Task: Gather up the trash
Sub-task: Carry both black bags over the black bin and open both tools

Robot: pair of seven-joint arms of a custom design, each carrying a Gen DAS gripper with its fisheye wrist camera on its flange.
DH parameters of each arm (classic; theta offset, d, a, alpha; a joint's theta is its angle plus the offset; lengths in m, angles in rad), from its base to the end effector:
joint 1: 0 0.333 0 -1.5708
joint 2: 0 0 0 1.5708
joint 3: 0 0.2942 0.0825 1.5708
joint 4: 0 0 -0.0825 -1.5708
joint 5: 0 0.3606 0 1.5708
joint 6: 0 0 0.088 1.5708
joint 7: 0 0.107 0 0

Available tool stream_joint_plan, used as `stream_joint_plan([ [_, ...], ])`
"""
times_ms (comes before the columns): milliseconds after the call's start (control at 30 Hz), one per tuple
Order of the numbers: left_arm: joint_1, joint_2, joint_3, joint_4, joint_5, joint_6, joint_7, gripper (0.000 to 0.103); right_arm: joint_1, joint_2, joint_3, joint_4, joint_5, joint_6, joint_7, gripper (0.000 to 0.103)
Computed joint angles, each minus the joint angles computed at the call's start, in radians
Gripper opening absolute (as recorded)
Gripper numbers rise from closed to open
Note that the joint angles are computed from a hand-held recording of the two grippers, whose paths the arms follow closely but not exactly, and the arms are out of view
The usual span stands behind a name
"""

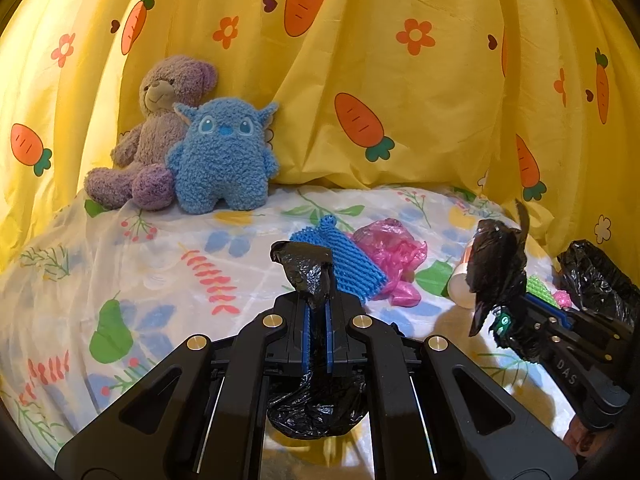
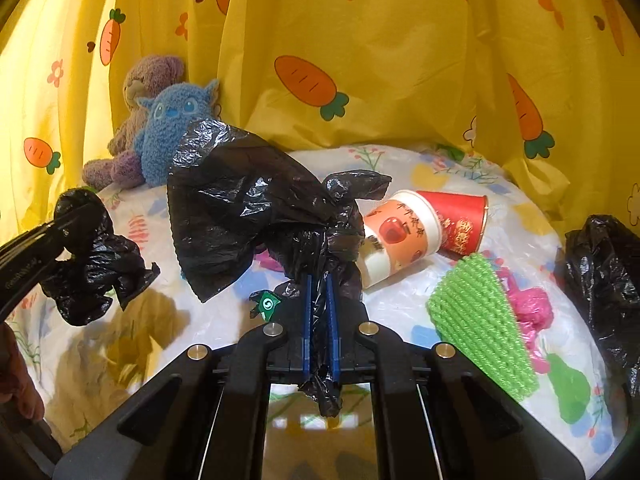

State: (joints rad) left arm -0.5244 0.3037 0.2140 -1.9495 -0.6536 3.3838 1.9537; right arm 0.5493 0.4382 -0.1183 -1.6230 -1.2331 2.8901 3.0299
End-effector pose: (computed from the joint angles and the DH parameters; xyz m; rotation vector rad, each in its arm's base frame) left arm 0.6053 -0.1371 0.4500 -1.5670 1.5877 -1.0799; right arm 0.5855 0.3434 0.4243 -1.6535 1.4910 -0.8162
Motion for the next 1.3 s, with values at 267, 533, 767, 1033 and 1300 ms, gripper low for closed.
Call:
stream_joint_plan([
  [267, 0.051, -0.018, -0.093, 0.000, 0.031, 0.012, 0.012, 0.005, 0.009, -0.141, -0.010, -0.133, -0.290, -0.076, 0.293, 0.008],
  [533, 0.155, -0.015, -0.253, 0.036, 0.139, 0.016, -0.014, 0.005, -0.070, -0.244, 0.060, -0.247, -0.365, -0.183, 0.374, 0.008],
  [767, 0.211, 0.009, -0.369, 0.110, 0.250, 0.001, -0.039, 0.005, -0.144, -0.333, 0.128, -0.344, -0.408, -0.331, 0.431, 0.008],
  [1033, 0.417, 0.182, -0.717, 0.344, 0.470, -0.086, -0.045, 0.005, -0.215, -0.416, 0.173, -0.432, -0.367, -0.573, 0.451, 0.008],
  [1300, 0.272, 0.499, -0.788, 0.838, 0.500, -0.315, 0.081, 0.005, -0.259, -0.388, 0.165, -0.418, -0.256, -0.731, 0.423, 0.008],
])
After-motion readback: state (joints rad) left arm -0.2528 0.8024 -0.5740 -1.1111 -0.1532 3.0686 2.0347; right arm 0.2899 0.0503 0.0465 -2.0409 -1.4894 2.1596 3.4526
